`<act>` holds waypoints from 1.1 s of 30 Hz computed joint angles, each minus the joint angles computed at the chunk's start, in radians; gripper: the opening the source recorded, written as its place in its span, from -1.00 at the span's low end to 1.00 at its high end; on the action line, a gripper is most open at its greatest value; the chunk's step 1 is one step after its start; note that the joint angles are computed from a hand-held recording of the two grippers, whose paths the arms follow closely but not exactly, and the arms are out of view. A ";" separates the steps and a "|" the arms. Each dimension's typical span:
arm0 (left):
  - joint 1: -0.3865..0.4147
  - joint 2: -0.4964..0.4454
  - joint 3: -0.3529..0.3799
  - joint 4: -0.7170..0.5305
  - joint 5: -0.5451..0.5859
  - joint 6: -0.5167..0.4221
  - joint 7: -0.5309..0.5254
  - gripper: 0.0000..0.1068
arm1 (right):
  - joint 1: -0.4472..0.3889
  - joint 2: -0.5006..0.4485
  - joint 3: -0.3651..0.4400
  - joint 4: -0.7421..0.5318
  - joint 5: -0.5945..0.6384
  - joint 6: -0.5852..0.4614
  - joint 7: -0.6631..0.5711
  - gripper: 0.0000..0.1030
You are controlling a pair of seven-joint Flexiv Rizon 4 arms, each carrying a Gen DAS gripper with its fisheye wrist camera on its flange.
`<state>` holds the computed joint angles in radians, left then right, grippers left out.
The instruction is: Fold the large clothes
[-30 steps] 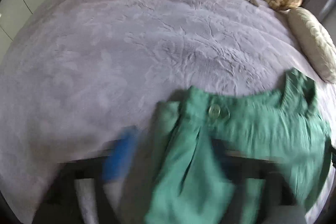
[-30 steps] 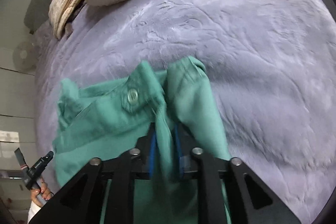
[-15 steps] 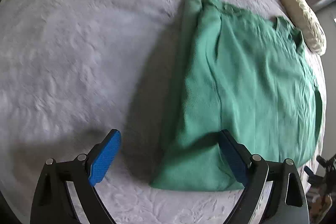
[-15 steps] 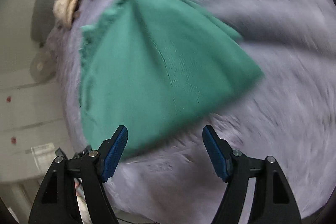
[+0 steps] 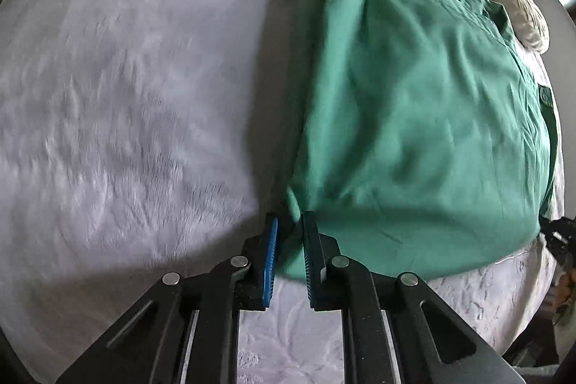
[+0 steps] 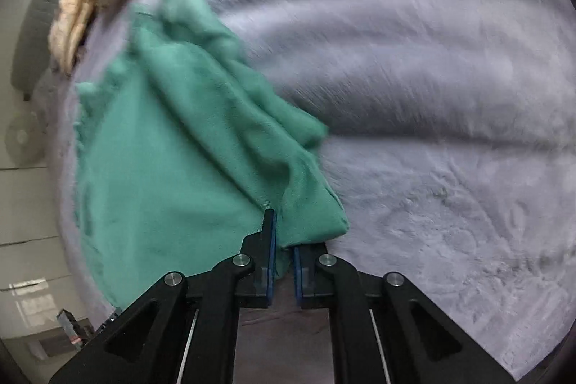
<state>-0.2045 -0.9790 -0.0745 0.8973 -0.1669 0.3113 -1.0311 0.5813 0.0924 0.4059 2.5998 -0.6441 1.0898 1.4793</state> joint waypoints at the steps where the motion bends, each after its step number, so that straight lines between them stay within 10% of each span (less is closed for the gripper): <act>1: 0.002 0.010 0.001 0.017 -0.002 0.012 -0.005 -0.71 | -0.007 -0.011 -0.007 0.004 -0.033 0.015 0.015 -0.84; 13: -0.013 0.102 0.000 0.089 0.006 0.144 -0.068 -0.71 | 0.056 0.086 0.047 -0.176 0.157 -0.356 -0.246 -0.74; 19: -0.126 -0.020 0.090 -0.063 0.163 0.109 -0.143 -0.70 | 0.003 0.017 -0.012 -0.117 0.173 -0.169 -0.390 -0.68; 23: -0.129 0.001 0.082 -0.034 0.187 0.136 -0.162 -0.70 | -0.041 0.020 -0.008 -0.001 -0.005 0.004 -0.126 -0.76; 26: -0.116 0.031 0.075 -0.002 0.186 0.132 -0.165 -0.70 | -0.012 0.055 0.018 -0.015 0.081 -0.046 -0.158 -0.73; 31: -0.111 0.087 0.077 0.057 0.198 0.131 -0.182 -0.70 | 0.033 0.075 0.040 -0.097 0.213 -0.169 -0.286 0.25; 33: -0.110 0.117 0.074 0.097 0.204 0.141 -0.178 -0.70 | 0.036 0.065 0.041 -0.123 0.209 -0.184 -0.304 0.28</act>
